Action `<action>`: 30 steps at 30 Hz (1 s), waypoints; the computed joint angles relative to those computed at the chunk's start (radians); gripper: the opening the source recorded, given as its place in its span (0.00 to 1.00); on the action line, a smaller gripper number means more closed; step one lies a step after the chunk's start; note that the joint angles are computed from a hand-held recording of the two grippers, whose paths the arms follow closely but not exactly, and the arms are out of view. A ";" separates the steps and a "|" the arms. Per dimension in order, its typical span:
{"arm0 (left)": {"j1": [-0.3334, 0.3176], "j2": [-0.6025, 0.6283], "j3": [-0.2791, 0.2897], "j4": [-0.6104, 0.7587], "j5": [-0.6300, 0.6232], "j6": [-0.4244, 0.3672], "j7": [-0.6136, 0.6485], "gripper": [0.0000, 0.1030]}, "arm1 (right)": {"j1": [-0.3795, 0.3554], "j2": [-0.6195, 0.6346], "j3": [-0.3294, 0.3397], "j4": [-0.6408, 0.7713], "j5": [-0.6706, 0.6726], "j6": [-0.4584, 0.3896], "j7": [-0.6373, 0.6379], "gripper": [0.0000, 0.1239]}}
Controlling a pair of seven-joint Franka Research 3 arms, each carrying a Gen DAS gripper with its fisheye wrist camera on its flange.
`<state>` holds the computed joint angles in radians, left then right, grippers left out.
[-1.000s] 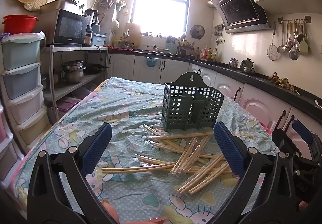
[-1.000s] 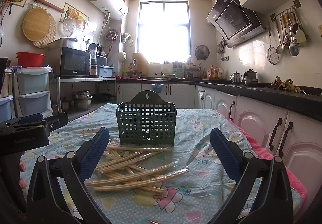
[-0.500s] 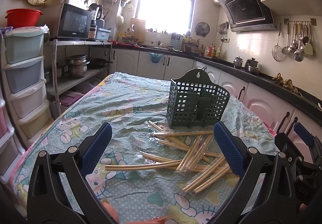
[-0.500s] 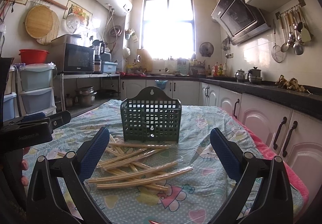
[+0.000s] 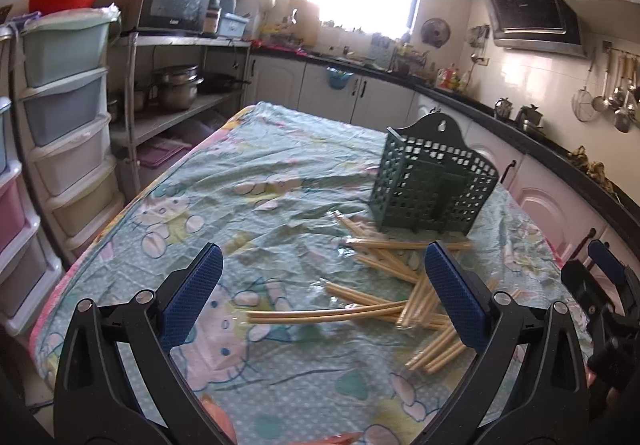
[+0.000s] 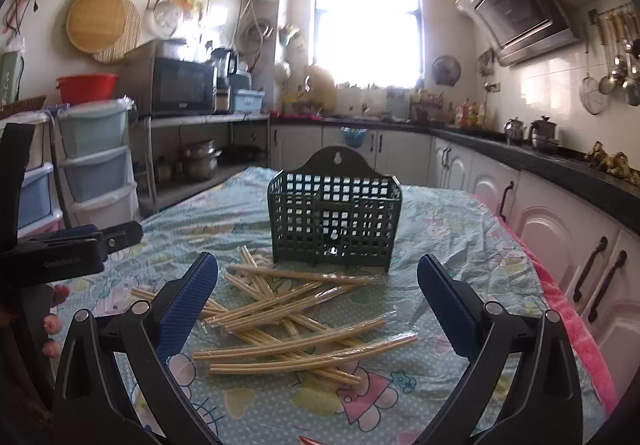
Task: Organize utensils
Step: 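Move both tools down toward the pile of wooden chopsticks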
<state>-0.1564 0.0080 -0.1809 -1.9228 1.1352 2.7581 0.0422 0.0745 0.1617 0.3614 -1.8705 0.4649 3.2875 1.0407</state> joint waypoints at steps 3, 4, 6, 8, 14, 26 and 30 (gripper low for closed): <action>0.005 -0.003 0.003 -0.008 -0.127 -0.011 0.102 0.91 | 0.119 0.023 -0.151 0.068 -0.055 -0.108 0.076 0.78; 0.006 -0.003 0.003 -0.010 -0.170 -0.011 0.134 0.91 | 0.138 0.037 -0.181 0.102 -0.065 -0.158 0.093 0.78; 0.013 -0.008 0.008 -0.023 -0.256 0.011 0.204 0.91 | 0.176 0.066 -0.241 0.163 -0.100 -0.235 0.144 0.78; 0.014 -0.012 0.006 -0.030 -0.324 0.006 0.268 0.91 | 0.196 0.099 -0.281 0.228 -0.131 -0.309 0.198 0.78; 0.018 -0.006 0.006 -0.069 -0.650 0.044 0.515 0.91 | 0.222 0.183 -0.343 0.353 -0.247 -0.414 0.301 0.78; 0.021 0.044 -0.014 -0.073 -1.190 0.021 0.833 0.70 | 0.224 0.301 -0.384 0.518 -0.360 -0.545 0.400 0.78; 0.022 0.070 -0.021 -0.059 -1.262 0.039 0.873 0.70 | 0.205 0.346 -0.371 0.591 -0.349 -0.620 0.414 0.77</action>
<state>-0.1340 0.0781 -0.2014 -1.9814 -0.1272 2.7967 0.9152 0.2800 0.5078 -0.0094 -1.2797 0.1163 2.6674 1.4549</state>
